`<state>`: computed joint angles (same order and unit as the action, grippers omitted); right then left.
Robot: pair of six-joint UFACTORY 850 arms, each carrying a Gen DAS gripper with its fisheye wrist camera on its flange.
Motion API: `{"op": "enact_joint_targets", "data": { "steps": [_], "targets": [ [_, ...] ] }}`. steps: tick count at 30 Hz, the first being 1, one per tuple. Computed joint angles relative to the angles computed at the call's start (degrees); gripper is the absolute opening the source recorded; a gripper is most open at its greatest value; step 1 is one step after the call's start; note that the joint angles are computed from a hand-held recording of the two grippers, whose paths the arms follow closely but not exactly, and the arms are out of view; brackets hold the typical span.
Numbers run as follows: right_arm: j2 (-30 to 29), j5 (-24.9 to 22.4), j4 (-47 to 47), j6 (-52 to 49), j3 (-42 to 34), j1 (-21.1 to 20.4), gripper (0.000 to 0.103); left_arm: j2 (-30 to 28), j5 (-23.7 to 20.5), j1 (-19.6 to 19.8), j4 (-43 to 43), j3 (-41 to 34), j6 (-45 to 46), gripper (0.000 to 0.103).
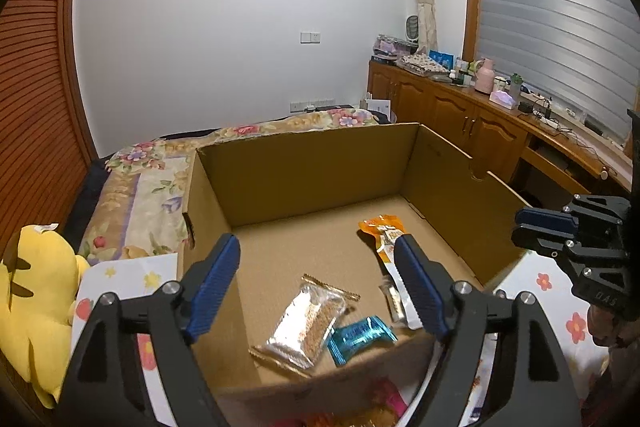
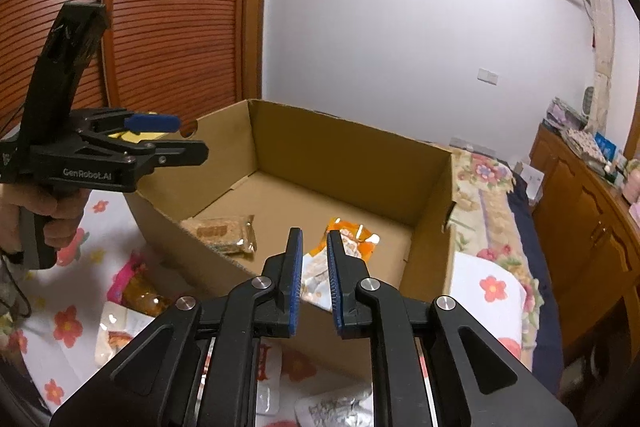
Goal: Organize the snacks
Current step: 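Open the left tool to drop the sesame bar packet into the box, then move both open tools back toward the remaining snack packets on the table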
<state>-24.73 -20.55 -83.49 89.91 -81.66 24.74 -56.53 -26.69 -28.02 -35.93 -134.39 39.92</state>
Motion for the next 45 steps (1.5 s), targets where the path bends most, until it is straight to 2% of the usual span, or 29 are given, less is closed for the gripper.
{"op": "enact_joint_targets", "data": {
  "steps": [3,9,11,12,14,17,24,32,38,45],
  "targets": [
    [1.5,-1.0,-1.6,2.8,1.8,0.7,0.019,4.5,3.4,-0.3,-3.9,7.3,5.0,0.092],
    [4.0,-3.1,-3.4,7.2,4.6,2.2,0.033,9.8,6.7,-0.5,-9.5,15.8,12.1,0.094],
    [4.8,-4.3,-3.8,8.4,5.4,2.7,0.051,11.5,8.7,-0.9,-9.3,18.4,12.6,0.099],
    [5.2,-5.0,-4.3,9.2,5.9,3.0,0.057,12.3,10.0,-1.0,-9.5,19.8,13.0,0.102],
    [6.0,-6.4,-4.9,10.9,6.6,3.4,0.082,13.8,11.1,-1.0,-14.2,22.1,17.5,0.103],
    [6.8,-8.1,-6.4,14.1,7.7,3.9,0.098,15.5,10.7,-0.8,-17.8,24.3,20.8,0.103],
    [9.0,-10.5,-6.2,16.8,10.5,4.7,0.1,19.3,11.7,-1.0,-24.8,30.3,28.3,0.103],
    [11.5,-11.2,-5.4,17.9,14.5,5.3,0.1,22.5,9.6,-0.7,-31.1,36.8,34.2,0.103],
    [11.5,-9.5,-3.2,17.9,16.9,5.0,0.1,23.5,9.3,-0.5,-32.7,40.9,36.4,0.103],
    [9.4,-6.7,2.5,12.6,17.2,3.5,0.099,23.8,8.7,0.1,-33.5,44.2,36.9,0.103]
  ]
}}
